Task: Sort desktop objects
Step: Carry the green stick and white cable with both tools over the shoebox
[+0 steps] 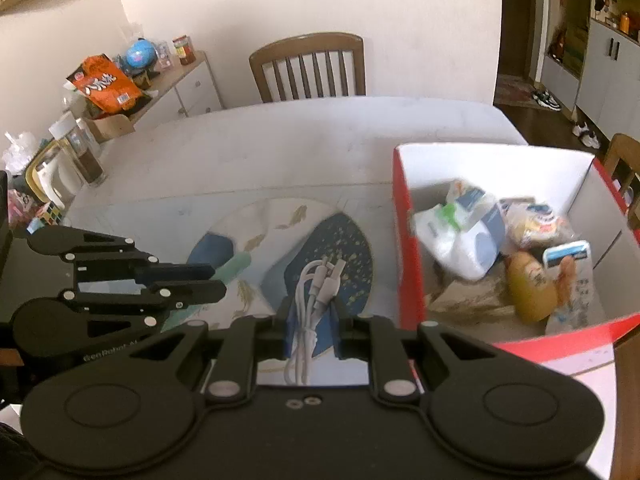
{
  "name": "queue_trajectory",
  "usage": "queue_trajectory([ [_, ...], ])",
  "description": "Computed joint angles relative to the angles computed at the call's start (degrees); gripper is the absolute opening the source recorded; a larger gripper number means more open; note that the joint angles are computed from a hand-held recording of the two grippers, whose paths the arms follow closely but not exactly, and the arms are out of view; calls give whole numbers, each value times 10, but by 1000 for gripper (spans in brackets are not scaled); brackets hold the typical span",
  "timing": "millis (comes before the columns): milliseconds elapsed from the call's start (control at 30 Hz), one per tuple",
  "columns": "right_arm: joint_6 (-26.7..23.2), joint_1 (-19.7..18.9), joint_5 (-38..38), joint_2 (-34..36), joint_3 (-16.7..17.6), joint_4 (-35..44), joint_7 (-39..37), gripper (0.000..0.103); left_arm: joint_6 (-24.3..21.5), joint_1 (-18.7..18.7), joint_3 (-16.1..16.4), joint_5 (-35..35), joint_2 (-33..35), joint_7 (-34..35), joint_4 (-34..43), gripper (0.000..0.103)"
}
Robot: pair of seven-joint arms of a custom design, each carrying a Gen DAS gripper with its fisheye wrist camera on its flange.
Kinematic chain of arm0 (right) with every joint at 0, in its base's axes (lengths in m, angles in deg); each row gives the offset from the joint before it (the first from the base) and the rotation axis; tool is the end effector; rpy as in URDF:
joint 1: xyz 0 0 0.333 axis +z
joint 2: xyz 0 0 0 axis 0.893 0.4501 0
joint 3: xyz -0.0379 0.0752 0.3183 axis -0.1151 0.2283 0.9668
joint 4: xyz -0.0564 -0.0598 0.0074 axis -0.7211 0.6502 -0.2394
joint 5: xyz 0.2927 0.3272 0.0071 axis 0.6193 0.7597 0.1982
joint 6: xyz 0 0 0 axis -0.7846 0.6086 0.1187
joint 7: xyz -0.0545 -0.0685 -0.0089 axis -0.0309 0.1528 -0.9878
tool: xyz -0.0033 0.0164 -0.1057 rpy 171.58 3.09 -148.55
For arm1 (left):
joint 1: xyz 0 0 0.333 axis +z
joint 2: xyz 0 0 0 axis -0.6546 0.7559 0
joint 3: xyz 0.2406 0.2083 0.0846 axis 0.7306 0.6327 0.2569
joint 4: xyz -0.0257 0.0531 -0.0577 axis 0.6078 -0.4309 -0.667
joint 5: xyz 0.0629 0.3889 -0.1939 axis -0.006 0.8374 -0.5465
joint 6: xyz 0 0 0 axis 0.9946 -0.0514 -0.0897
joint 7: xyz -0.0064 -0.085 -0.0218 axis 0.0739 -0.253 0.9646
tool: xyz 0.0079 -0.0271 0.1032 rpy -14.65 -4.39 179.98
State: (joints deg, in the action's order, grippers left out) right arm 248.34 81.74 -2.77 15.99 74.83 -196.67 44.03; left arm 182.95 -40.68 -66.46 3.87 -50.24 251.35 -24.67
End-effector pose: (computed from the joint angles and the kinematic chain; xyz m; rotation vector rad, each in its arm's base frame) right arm 0.5778 0.2367 0.4512 -2.2029 1.1766 -0.4582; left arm 0.7134 -0.2512 0.4344 -0.6068 2.6907 -1.2111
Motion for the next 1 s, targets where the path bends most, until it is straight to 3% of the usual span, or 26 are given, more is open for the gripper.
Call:
queue_trajectory([
  [500, -33, -33, 122, 2, -17, 40, -158, 17, 64, -38, -16, 17, -12, -42, -13, 10],
  [1000, -41, -77, 134, 23, -35, 81, -201, 17, 86, -73, -42, 70, 14, -71, 25, 10],
])
